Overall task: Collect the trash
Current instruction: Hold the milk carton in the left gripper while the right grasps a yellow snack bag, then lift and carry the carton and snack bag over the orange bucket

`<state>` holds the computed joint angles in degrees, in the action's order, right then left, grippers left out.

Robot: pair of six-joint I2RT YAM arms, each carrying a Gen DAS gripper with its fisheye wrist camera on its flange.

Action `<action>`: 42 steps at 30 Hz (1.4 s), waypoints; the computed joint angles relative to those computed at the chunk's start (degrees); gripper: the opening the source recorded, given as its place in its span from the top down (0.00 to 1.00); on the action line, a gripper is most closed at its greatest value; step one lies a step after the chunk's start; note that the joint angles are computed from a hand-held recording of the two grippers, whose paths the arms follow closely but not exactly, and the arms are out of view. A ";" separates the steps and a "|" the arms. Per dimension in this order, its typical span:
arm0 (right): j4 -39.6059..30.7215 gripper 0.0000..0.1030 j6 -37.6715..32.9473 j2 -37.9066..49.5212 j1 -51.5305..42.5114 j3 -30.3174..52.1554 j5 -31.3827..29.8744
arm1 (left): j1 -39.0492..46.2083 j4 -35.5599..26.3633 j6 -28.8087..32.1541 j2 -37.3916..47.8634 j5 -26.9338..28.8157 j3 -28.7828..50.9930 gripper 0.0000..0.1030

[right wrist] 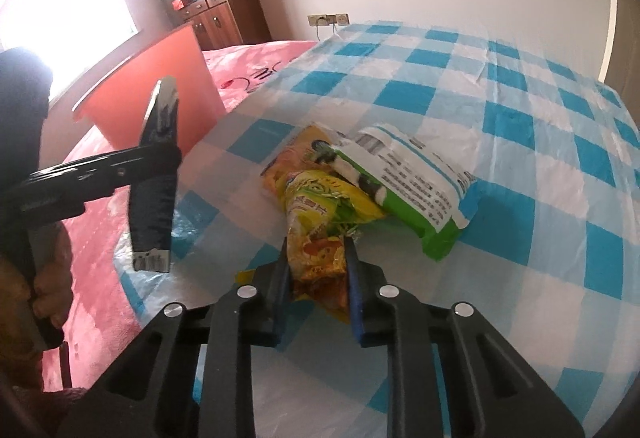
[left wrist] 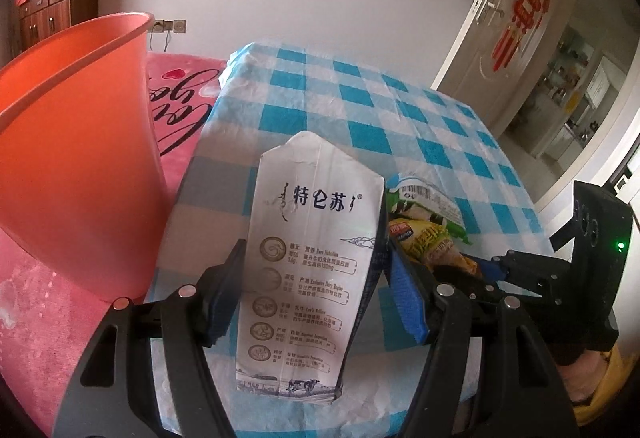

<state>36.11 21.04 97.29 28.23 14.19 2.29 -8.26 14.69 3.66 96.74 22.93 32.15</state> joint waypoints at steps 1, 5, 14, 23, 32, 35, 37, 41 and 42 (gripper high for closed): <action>-0.79 0.77 -0.01 -0.82 0.55 0.06 0.60 | 0.45 0.14 0.00 -0.07 0.68 -0.05 0.35; -5.26 0.77 0.87 -6.03 3.72 0.11 4.58 | 1.57 0.52 -0.65 -0.91 2.51 -0.48 0.35; -15.24 0.77 0.12 -16.79 2.45 3.11 4.83 | 3.25 0.12 -2.10 -6.31 5.45 -1.01 0.35; -22.21 0.77 -3.40 -18.18 -0.45 13.79 0.12 | 6.96 -3.43 -3.59 -13.55 4.85 3.07 0.35; -25.84 0.77 -6.04 -10.94 1.78 30.88 -4.33 | 14.79 -6.81 -4.11 -16.83 -0.56 9.73 0.35; -26.92 0.77 -6.93 -7.58 3.07 37.00 -5.08 | 16.90 -6.96 -4.39 -15.22 -2.77 11.94 0.35; -27.62 0.77 -7.63 -4.88 4.15 41.18 -5.12 | 18.00 -6.88 -4.38 -13.86 -4.14 13.11 0.35; -28.78 0.77 -8.53 0.82 5.87 48.25 -5.64 | 19.34 -7.42 -4.68 -10.26 -5.87 15.93 0.35; -29.34 0.77 -8.61 2.88 6.32 50.55 -5.79 | 19.31 -7.45 -4.84 -9.48 -6.52 16.47 0.35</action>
<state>6.76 12.43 100.17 34.55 64.74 -3.50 11.05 7.24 -1.19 87.26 16.40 48.62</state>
